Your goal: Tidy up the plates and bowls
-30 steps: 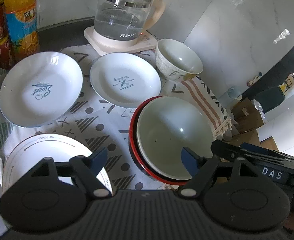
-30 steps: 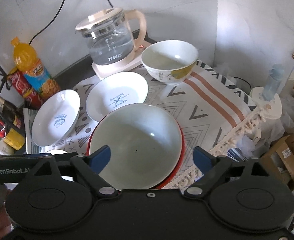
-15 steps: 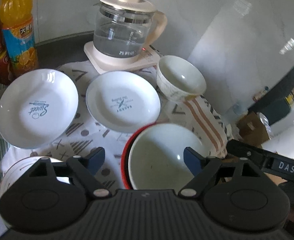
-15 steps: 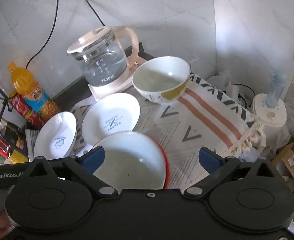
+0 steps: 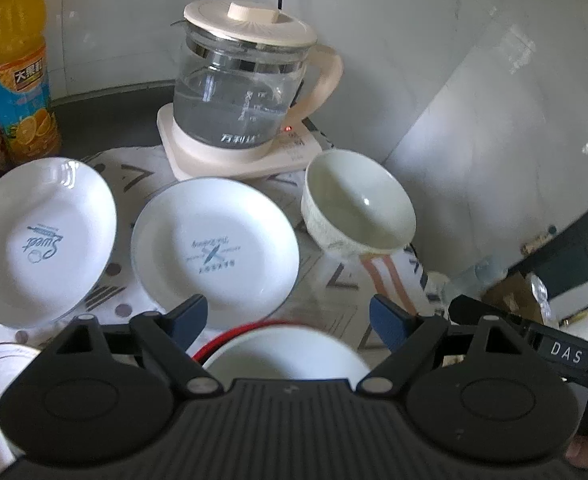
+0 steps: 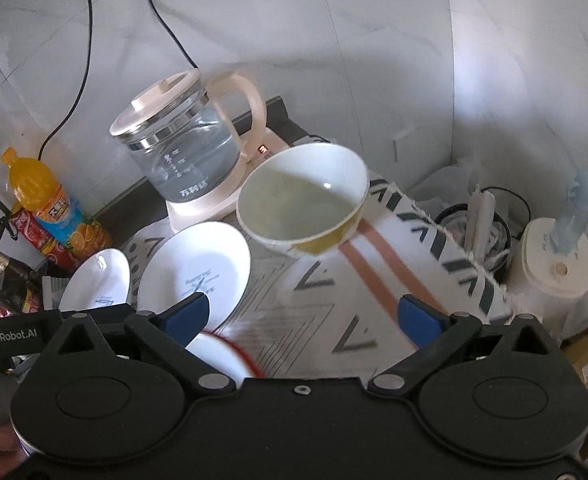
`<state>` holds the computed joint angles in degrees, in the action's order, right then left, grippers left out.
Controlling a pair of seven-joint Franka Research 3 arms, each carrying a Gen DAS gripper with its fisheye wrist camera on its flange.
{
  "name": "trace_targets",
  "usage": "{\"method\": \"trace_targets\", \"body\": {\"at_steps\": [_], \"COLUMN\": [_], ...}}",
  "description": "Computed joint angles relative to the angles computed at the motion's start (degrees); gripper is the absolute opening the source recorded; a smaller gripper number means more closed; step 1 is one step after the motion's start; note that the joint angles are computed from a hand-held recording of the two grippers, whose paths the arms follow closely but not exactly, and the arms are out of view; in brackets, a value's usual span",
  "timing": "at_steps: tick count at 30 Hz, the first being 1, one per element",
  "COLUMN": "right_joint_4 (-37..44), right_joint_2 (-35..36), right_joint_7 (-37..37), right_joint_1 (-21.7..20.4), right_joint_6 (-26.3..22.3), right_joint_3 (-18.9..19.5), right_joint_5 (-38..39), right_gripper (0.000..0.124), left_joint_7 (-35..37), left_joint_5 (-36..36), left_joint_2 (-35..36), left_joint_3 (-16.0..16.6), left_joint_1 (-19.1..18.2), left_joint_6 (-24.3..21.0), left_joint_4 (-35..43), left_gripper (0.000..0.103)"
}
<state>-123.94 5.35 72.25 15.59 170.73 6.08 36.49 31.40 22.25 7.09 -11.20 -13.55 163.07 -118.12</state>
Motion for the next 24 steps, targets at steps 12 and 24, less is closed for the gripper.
{"method": "trace_targets", "body": {"at_steps": [12, 24], "right_joint_4": [12.6, 24.5], "right_joint_2": [9.6, 19.6], "right_joint_7": [-11.3, -7.6], "right_joint_1": [-5.5, -7.5], "right_joint_6": [-7.1, -14.1], "right_joint_3": [1.4, 1.1], "right_joint_5": [8.1, 4.9], "right_gripper": [0.077, 0.051], "left_joint_7": [-12.1, -11.4], "left_joint_5": [7.2, 3.4], "left_joint_2": [10.0, 20.9], "left_joint_3": [3.4, 4.0], "left_joint_1": [-3.4, -4.5], "left_joint_6": [-1.8, -4.1], "left_joint_4": [12.1, 24.5], "left_gripper": [0.084, 0.058]}}
